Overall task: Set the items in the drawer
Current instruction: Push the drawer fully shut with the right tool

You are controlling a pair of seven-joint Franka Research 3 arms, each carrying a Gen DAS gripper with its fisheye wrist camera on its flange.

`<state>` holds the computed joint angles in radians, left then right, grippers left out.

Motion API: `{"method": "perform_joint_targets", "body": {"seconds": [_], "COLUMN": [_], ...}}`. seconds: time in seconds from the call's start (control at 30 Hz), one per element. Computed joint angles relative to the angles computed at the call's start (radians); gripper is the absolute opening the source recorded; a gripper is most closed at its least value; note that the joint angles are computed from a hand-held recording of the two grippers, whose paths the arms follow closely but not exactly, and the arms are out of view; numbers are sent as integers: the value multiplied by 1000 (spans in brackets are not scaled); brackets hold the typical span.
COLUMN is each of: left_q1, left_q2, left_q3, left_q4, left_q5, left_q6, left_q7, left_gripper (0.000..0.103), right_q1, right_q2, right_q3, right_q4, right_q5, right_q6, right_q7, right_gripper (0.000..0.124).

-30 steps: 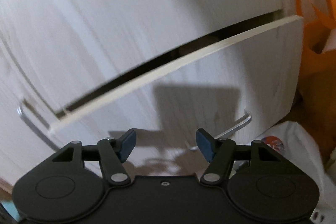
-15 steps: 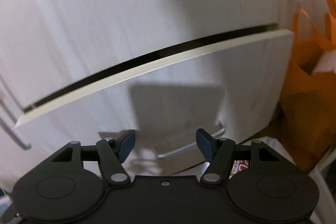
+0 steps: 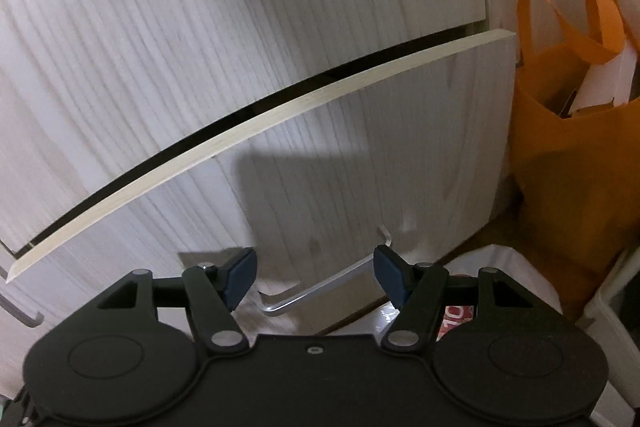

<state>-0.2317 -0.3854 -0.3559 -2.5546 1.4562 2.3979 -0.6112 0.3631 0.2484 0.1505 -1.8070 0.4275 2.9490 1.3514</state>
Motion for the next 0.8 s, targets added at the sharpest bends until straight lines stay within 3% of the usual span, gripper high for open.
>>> {"method": "perform_joint_targets", "body": {"seconds": [0.13,0.33,0.47,0.57,0.8], "left_q1": [0,0,-2,7,17], "left_q2": [-14,31,63,73,63], "left_q3": [8,14,16,39,33], "left_q4": [-10,44,67,74,58], "left_q5": [62,29,12,13,0], "left_q6": [44,54,52,129,128], "left_q7": [-61,5,27,47,41], "left_gripper": [90,90,89,82,82], "right_q1": [-40,-64,-50,-44,-27], "right_q2": [-4,-3,-6,-5,-15], "right_q3": [42,53,36,29,-7], "right_q4": [-5,8,9,11,2], "right_q5": [77,172,176,177,81], "right_q6": [1,-36,-41,-41,-59], "right_q7": [-101,-200,-208,-198,-157], "right_gripper": [70,70,70,70,71]}}
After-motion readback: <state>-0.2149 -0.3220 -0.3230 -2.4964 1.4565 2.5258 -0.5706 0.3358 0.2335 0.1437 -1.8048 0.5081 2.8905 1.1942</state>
